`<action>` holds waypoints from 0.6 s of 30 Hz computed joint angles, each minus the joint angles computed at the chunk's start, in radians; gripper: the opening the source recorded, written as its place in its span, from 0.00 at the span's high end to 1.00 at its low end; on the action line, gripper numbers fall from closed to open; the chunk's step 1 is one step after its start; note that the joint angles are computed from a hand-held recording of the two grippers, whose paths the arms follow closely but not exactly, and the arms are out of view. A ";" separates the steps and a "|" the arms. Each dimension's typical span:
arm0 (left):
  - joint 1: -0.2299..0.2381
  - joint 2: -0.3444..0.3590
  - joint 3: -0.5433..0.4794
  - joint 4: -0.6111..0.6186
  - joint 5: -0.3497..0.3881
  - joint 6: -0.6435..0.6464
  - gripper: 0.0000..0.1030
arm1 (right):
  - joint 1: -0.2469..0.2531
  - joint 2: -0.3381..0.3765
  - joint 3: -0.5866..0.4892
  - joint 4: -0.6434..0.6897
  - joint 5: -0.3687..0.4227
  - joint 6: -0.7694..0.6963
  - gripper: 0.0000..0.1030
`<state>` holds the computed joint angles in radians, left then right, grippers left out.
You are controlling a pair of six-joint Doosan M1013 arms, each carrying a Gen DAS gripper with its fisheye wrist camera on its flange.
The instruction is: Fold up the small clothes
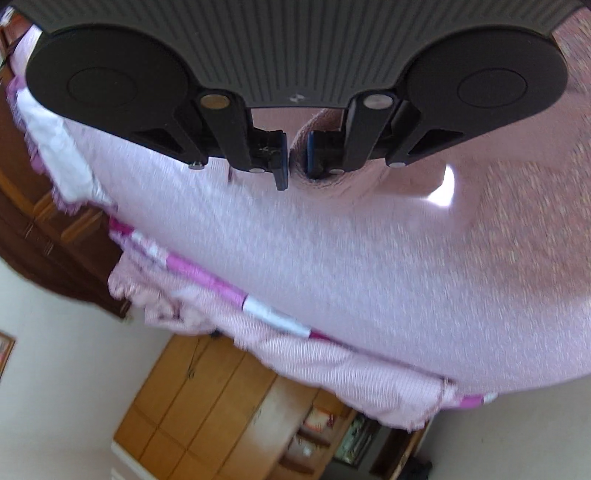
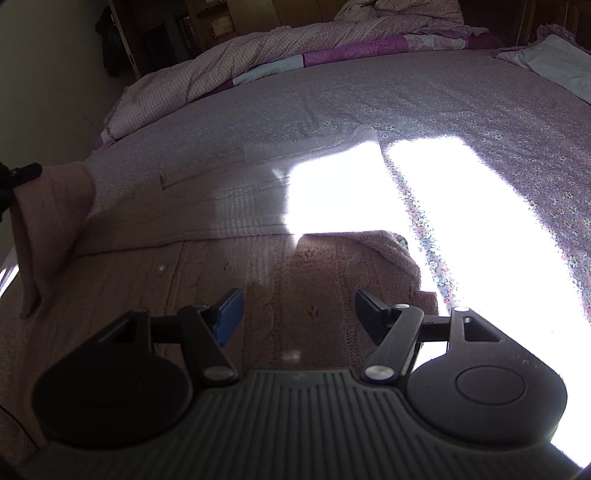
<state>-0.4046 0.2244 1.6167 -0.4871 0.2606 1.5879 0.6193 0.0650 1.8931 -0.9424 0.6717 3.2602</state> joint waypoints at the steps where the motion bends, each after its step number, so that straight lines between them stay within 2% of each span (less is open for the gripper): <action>1: -0.007 0.010 0.000 0.047 0.015 -0.039 0.90 | 0.000 -0.001 0.002 0.001 -0.002 0.002 0.33; 4: -0.016 0.035 0.006 0.085 0.067 -0.064 0.90 | 0.003 -0.001 0.003 0.004 0.001 0.003 0.33; 8: -0.013 0.059 -0.002 0.118 0.178 -0.112 0.87 | 0.002 -0.003 0.008 0.007 -0.009 0.005 0.33; 10: -0.012 0.060 0.000 0.127 0.193 -0.126 0.75 | 0.002 -0.005 0.011 0.005 -0.013 0.007 0.33; 11: -0.011 0.055 0.004 0.126 0.192 -0.124 0.71 | 0.000 -0.004 0.011 0.005 -0.016 0.007 0.33; 13: -0.010 0.040 0.012 0.131 0.202 -0.127 0.54 | 0.002 -0.006 0.013 0.000 -0.020 0.013 0.33; 15: -0.011 0.019 0.023 0.170 0.207 -0.150 0.42 | 0.000 -0.004 0.011 -0.003 -0.025 0.016 0.33; 18: -0.019 -0.019 0.034 0.317 0.235 -0.243 0.36 | 0.004 -0.008 0.009 -0.010 -0.030 0.017 0.33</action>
